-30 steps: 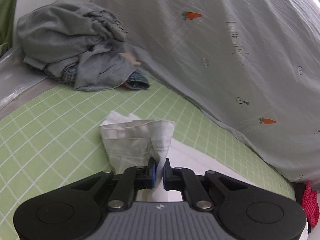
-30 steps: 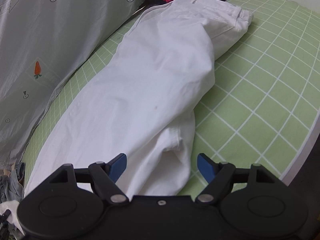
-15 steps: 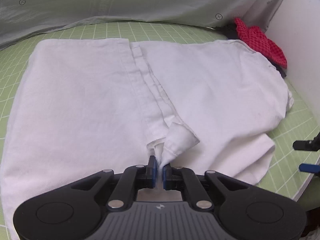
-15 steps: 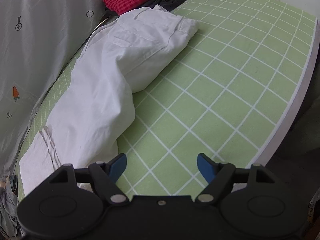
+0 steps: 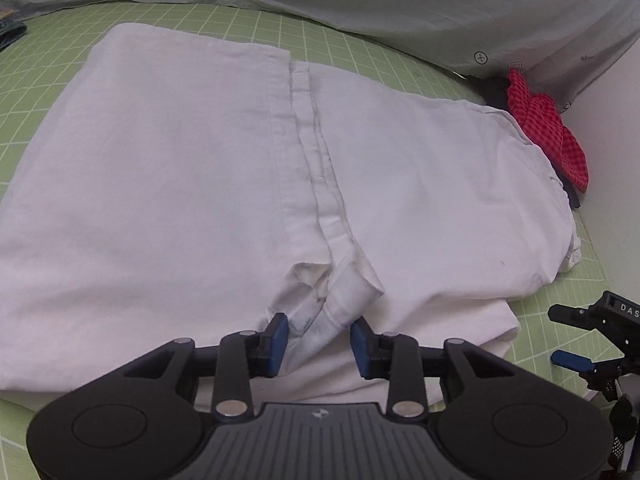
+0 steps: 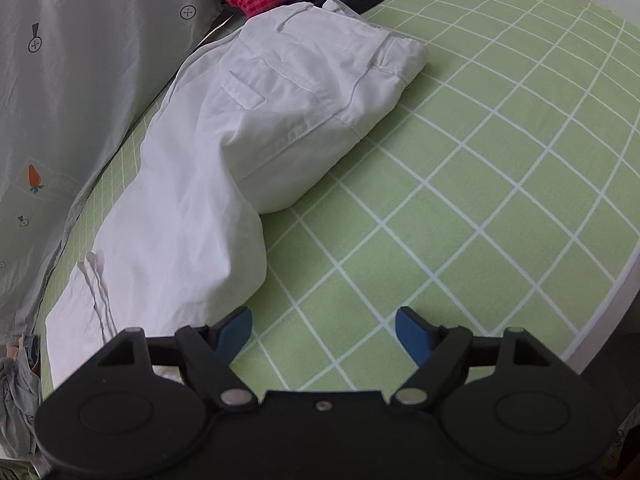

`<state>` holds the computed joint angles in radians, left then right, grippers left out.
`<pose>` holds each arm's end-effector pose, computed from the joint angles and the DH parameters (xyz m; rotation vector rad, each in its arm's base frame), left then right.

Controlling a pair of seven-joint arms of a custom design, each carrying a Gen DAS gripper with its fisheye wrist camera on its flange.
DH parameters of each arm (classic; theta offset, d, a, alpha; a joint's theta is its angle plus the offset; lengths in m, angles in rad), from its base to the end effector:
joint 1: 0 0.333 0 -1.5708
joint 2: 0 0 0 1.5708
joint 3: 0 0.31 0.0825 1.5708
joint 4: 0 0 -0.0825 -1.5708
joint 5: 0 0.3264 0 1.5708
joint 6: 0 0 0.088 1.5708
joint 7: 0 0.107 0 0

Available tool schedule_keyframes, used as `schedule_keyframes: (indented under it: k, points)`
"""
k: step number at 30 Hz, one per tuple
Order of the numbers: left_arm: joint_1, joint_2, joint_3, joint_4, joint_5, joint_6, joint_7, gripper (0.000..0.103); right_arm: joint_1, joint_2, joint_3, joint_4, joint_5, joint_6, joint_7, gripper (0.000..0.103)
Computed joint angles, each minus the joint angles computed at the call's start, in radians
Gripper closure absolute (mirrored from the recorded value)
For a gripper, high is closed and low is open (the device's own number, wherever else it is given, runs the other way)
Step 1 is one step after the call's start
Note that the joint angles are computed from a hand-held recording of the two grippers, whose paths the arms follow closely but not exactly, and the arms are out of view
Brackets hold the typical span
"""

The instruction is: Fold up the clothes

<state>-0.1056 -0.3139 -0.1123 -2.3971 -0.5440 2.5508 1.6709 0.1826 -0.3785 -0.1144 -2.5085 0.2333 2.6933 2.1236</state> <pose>0.4243 -0.0905 0.5070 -2.1714 2.0388 -0.8979 0.4139 0.0168 0.5027 -1.1123 2.3014 -0.0985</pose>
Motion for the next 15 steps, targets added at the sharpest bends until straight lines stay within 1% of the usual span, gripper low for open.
schedule_keyframes:
  k: [1, 2, 3, 6, 8, 9, 11, 13, 14, 15]
  points:
    - [-0.017, -0.005, 0.025, 0.004, -0.053, -0.037, 0.022, 0.050, 0.006, 0.009, -0.009, 0.006, 0.009, 0.007, -0.012, 0.020]
    - [-0.024, -0.009, 0.035, 0.004, -0.089, -0.056, 0.031, 0.047, 0.011, 0.019, -0.016, 0.013, 0.020, 0.013, -0.024, 0.020]
    - [-0.022, -0.017, 0.031, -0.001, -0.103, -0.055, 0.028, 0.046, 0.016, 0.027, -0.025, 0.018, 0.035, 0.022, -0.037, 0.020]
    - [-0.001, -0.043, 0.003, -0.014, -0.078, -0.018, -0.028, 0.046, 0.028, 0.047, -0.047, 0.027, 0.094, 0.053, -0.075, 0.019]
    - [0.006, -0.044, -0.005, -0.009, -0.071, 0.029, -0.062, 0.044, 0.026, 0.055, -0.054, 0.027, 0.124, 0.077, -0.089, 0.016]
    - [0.010, -0.044, -0.004, -0.004, -0.068, 0.046, -0.077, 0.041, 0.019, 0.061, -0.053, 0.029, 0.134, 0.093, -0.085, 0.015]
    - [0.016, -0.040, 0.000, 0.010, -0.059, 0.075, -0.104, 0.037, 0.009, 0.074, -0.054, 0.034, 0.152, 0.124, -0.074, 0.015]
    - [0.022, -0.034, 0.005, 0.028, -0.050, 0.097, -0.124, 0.034, 0.018, 0.093, -0.074, 0.044, 0.201, 0.164, -0.085, 0.014]
    - [0.031, -0.030, 0.001, 0.033, -0.034, 0.110, -0.144, 0.028, 0.024, 0.103, -0.084, 0.050, 0.229, 0.183, -0.094, 0.012]
    - [0.060, -0.020, -0.019, 0.042, 0.022, 0.115, -0.197, 0.025, 0.015, 0.122, -0.083, 0.066, 0.229, 0.189, -0.091, 0.009]
